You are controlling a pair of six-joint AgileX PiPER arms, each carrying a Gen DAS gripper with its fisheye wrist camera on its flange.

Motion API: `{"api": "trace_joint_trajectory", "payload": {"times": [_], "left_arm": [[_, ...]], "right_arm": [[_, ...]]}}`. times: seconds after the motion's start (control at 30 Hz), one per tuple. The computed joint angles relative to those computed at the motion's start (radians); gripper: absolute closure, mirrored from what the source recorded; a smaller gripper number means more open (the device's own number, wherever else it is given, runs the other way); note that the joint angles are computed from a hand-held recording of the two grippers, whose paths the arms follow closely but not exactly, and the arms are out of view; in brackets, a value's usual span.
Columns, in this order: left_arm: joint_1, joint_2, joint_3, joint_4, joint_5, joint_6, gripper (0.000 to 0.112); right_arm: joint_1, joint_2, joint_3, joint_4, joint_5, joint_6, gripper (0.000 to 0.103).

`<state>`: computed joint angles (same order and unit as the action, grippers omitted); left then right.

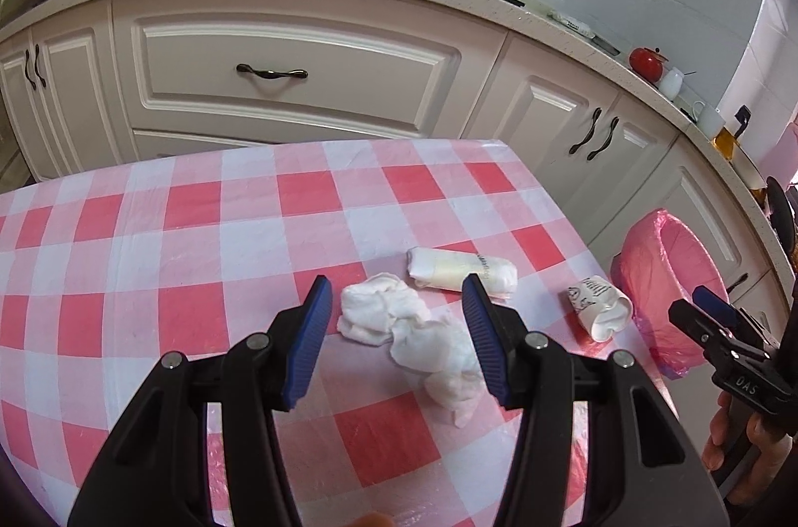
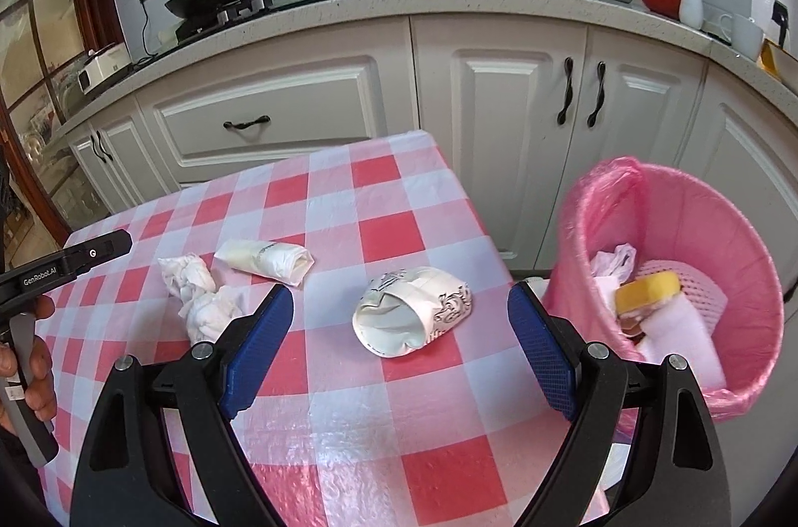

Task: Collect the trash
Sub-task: 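Return to the table and grasp the crumpled tissue with the left gripper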

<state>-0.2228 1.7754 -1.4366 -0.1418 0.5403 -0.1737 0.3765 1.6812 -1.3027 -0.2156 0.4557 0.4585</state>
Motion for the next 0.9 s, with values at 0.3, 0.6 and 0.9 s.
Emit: {"api": "trace_joint_trajectory", "payload": {"times": [0.3, 0.6, 0.9], "left_arm": [[0.028, 0.073, -0.037, -0.071, 0.013, 0.076, 0.060], [0.026, 0.182, -0.127, -0.104, 0.057, 0.117, 0.057], [0.039, 0.272, -0.214, -0.125, 0.123, 0.152, 0.066]], "right_arm": [[0.025, 0.076, -0.083, -0.002, 0.018, 0.009, 0.020], [0.041, 0.139, -0.161, 0.004, 0.043, 0.007, 0.020], [0.063, 0.218, -0.270, 0.024, 0.082, -0.008, 0.020]]}}
